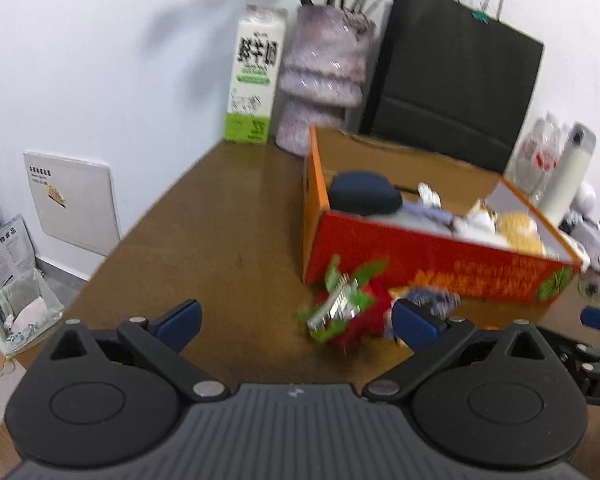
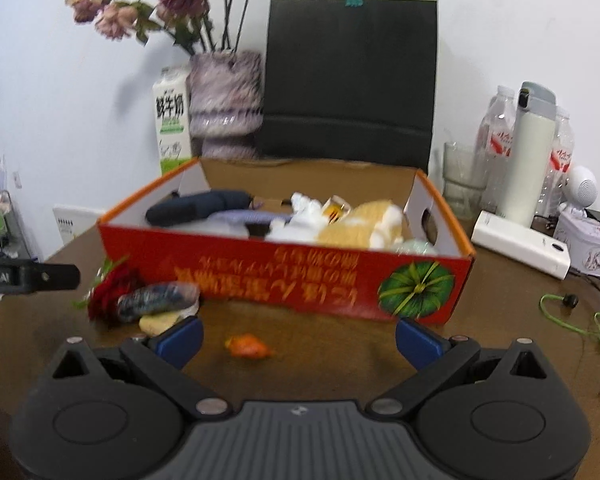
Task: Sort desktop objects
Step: 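Grasp the red-and-green wrapped candy with the left gripper while the right grasps the orange piece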
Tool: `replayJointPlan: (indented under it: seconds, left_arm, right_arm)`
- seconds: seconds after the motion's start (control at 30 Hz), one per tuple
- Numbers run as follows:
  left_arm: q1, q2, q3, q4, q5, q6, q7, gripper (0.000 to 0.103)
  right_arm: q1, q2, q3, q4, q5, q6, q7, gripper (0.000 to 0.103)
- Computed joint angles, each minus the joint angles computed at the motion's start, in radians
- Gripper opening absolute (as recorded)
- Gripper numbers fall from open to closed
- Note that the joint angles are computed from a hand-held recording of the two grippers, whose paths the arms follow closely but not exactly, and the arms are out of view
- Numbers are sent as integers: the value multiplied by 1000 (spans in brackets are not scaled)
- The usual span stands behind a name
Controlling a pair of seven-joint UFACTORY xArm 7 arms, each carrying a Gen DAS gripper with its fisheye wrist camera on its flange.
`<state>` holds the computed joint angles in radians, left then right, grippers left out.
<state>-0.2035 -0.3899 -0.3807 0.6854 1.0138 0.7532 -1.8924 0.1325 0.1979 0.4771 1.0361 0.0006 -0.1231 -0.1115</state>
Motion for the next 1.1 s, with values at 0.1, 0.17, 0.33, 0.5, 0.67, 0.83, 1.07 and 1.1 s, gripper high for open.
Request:
replayJointPlan:
  seconds: [0.1,0.17,0.33,0.5,0.67,0.83,1.07,1.1]
  left_arm:
    - [-2,-3,-8,-3,15,-3,-13,103]
    - [0,-10,-8,-9,28,-10,-29,103]
    - [8,-10,4,-23,28,-32,-47,103]
    - [15,10,-4,-10,56,-23,-56,103]
    - [22,37,12,-4,139,-67,-133,103]
    - [7,86,38,27,178,-74,-129,96]
    - [-1,114,83,35,211,-113,-179,82]
    - [-1,119,92,34,206,-128,-176,78]
  right_arm:
    - [20,-4,-19,-9,-7,2,1,102]
    - [18,-4,-21,-8,-3,6,2,102]
    - [26,9,-28,4,12,25,-5,101]
    - [94,28,-85,23,11,44,-24,96]
    - [122,45,-97,39,20,55,-43,86]
    - [167,67,-136,65,19,53,-33,75]
    - [133,105,-92,108,45,81,-51,63]
    - [119,109,-75,112,54,87,-59,62]
